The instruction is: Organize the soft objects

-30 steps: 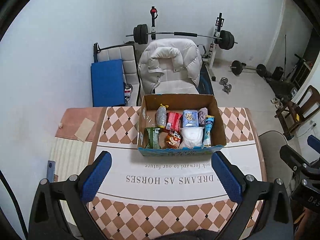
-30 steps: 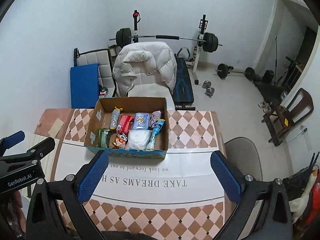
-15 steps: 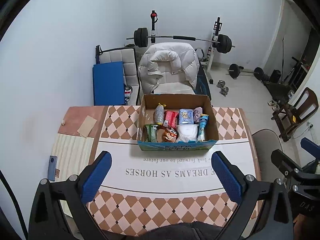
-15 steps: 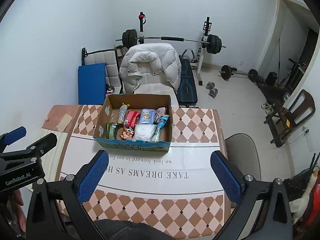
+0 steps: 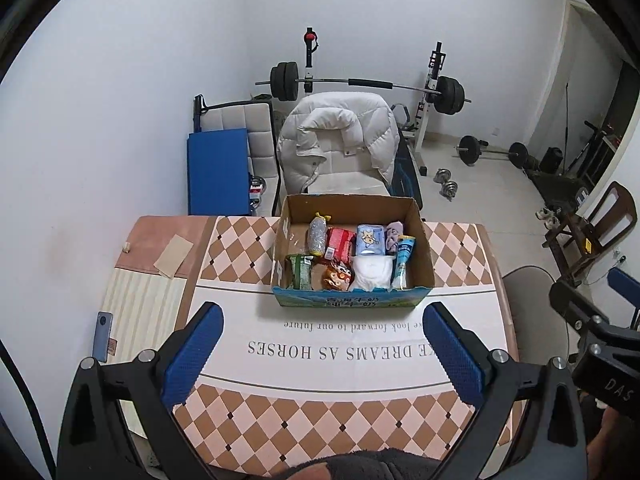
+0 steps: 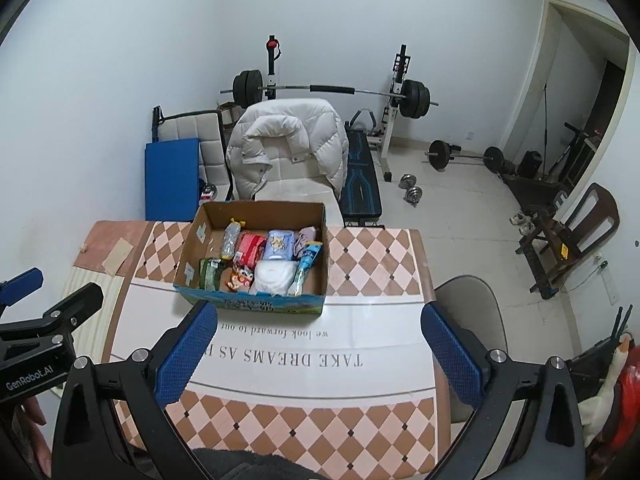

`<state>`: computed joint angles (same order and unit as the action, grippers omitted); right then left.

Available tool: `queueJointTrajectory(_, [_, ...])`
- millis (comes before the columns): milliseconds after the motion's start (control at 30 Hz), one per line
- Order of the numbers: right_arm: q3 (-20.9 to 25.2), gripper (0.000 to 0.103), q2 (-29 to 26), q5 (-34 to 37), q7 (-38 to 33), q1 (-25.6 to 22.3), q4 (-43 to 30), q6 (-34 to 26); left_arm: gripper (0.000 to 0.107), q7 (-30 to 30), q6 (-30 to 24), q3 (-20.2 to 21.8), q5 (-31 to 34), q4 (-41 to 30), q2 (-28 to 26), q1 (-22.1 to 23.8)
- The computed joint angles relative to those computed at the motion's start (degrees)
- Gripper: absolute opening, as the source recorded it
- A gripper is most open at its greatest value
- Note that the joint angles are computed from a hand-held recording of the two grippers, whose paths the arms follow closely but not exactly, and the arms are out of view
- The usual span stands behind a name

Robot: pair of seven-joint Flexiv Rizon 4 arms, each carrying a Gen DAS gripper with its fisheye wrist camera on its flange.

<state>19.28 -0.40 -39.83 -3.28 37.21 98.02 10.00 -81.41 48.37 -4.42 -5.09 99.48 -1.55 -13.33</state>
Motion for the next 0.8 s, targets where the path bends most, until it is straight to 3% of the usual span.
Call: queueJointTrajectory(800, [-2.1,0.103,-2.0,-1.9,-2.8,-1.8,-0.4,2.0,0.102,-0.7,1.9,-0.1,0.6,-4.2,-5.1,-0.4])
